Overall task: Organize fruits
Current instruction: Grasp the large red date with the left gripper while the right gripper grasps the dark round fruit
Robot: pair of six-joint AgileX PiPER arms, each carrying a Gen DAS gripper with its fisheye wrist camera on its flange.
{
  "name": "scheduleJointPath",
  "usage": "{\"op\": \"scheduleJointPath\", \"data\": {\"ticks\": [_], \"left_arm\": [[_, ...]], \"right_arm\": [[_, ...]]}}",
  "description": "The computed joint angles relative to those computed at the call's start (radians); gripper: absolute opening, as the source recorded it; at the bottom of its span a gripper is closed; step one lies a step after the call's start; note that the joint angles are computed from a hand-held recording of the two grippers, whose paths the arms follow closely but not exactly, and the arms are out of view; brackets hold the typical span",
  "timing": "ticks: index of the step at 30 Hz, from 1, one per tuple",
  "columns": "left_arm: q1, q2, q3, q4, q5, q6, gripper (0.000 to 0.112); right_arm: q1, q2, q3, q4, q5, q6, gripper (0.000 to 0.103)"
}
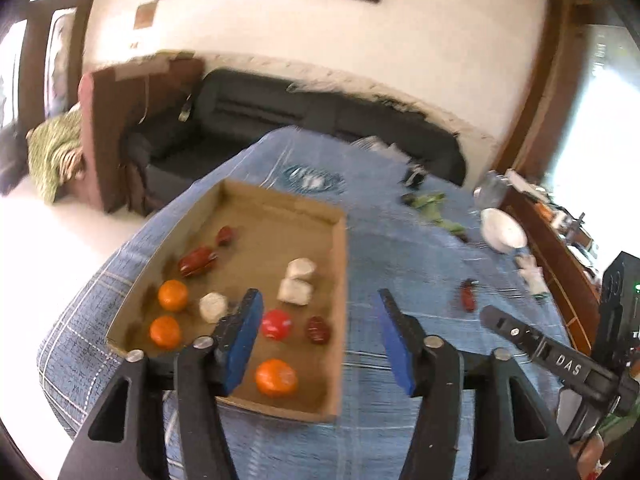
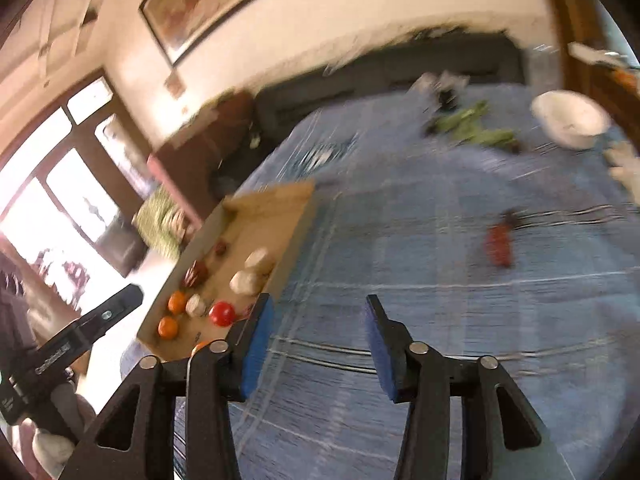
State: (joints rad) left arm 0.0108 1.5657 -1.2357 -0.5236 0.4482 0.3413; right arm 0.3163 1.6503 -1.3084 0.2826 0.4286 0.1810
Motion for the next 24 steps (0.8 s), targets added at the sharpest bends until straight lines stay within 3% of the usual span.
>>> {"op": "scheduleJointPath", "data": {"ticks": [6, 10, 13, 18, 20, 24], "left_arm": [[-0.114, -0.101, 0.038, 0.058, -0.026, -0.053, 0.07], [-0.162, -0.105, 0.046, 0.082, -0.014, -0.071, 0.07], [-0.184, -0.081, 0.029, 0.129, -0.008, -0.116, 0.07], [-0.189, 0.012, -0.04, 0.161, 0.016, -0.144, 0.07], [-0.189, 0.071, -0.085, 0.169, 0.034, -0.147, 0.07], [-0.205, 0.208, -0.195, 0.199, 0.07, -0.173, 0.068]], "right_arm": [[-0.103, -0.289, 0.225, -0.193, -0.054, 0.179, 0.064], [-0.204, -0.341, 0.26, -0.095, -0.017, 0.083, 0.065], [-0.269, -0.28, 0.222, 0.05, 0.038, -0.077, 0.065], [-0.292, -0.077, 0.066, 0.006, 0.098, -0.075, 0.064], [-0.313, 0.016, -0.011, 0.032, 0.125, -0.093, 0.046], [-0.356, 0.232, -0.249, 0.049, 0.218, -0.074, 0.043]]}}
